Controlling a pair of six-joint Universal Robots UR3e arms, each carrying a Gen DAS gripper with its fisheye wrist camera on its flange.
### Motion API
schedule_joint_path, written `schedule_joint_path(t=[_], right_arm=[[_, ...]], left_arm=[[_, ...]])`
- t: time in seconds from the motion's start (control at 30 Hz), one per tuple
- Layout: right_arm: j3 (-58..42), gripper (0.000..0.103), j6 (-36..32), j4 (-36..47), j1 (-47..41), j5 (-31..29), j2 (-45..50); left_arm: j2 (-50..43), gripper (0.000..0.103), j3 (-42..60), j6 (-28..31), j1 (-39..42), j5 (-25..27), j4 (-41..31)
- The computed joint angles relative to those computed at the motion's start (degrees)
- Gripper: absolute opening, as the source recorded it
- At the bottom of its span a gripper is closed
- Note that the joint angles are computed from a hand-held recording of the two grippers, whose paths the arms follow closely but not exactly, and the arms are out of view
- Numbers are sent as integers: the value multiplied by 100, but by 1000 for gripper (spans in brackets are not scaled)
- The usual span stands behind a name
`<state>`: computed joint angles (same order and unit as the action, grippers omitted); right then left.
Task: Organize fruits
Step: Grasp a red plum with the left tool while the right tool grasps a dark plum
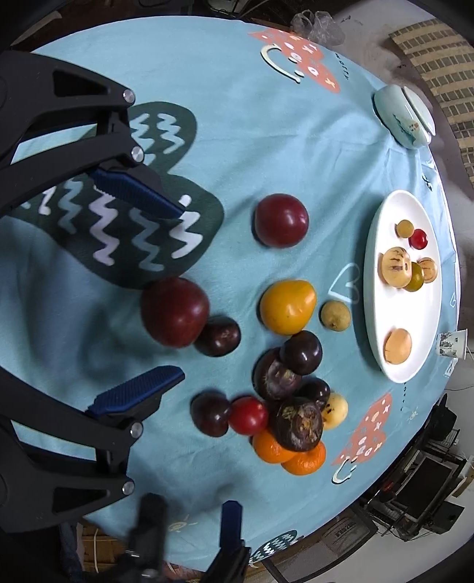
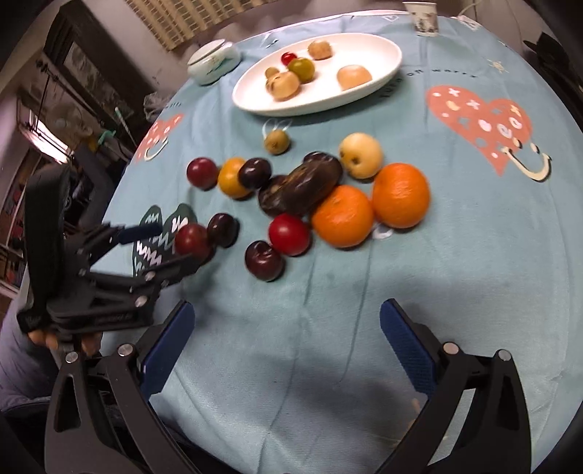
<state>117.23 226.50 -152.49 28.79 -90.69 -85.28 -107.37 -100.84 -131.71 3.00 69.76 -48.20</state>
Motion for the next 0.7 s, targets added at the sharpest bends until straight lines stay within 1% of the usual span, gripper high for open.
schedule_joint_path(t=[0.1,0.17,0.2,0.23,0.27,0.3,0.4,0.47,0.53,0.6,0.63,0.67,0.7], right_arm=[[-161,102,42,104,105,-63,129],[-193,102,104,128,151,-94,162],[-222,102,142,155,181,-118,172],[-230,102,177,159,201,-142,185],[-276,102,204,173,220,-169,224],[-316,102,216,176,226,-186,277],[-499,102,220,159,276,-290,506],[-627,102,198,82,296,-356,693],[-715,102,173,-71,248,-288,907],[-883,84,224,23,222,-297,1100],[-974,67,195,104,150,-158,1211],[-1026,64,218,160,125,-133,1270],[-1052,63,245,103,166,-244,1305]], left_arm=[[-151,84,108,44,-44,17,16],[-195,81,138,116,-45,0,-3],[-215,65,141,146,-44,-17,-10],[-276,47,266,227,-24,-93,-252],[-302,39,408,287,25,-252,-579],[-292,40,403,241,8,-230,-554],[-183,39,328,347,28,-192,-550],[-40,39,330,401,178,-320,-749],[35,40,420,397,318,-447,-1009],[125,40,449,377,462,-526,-1135],[148,40,477,387,529,-549,-1203],[176,40,501,400,595,-575,-1275],[223,40,493,433,661,-599,-1327]])
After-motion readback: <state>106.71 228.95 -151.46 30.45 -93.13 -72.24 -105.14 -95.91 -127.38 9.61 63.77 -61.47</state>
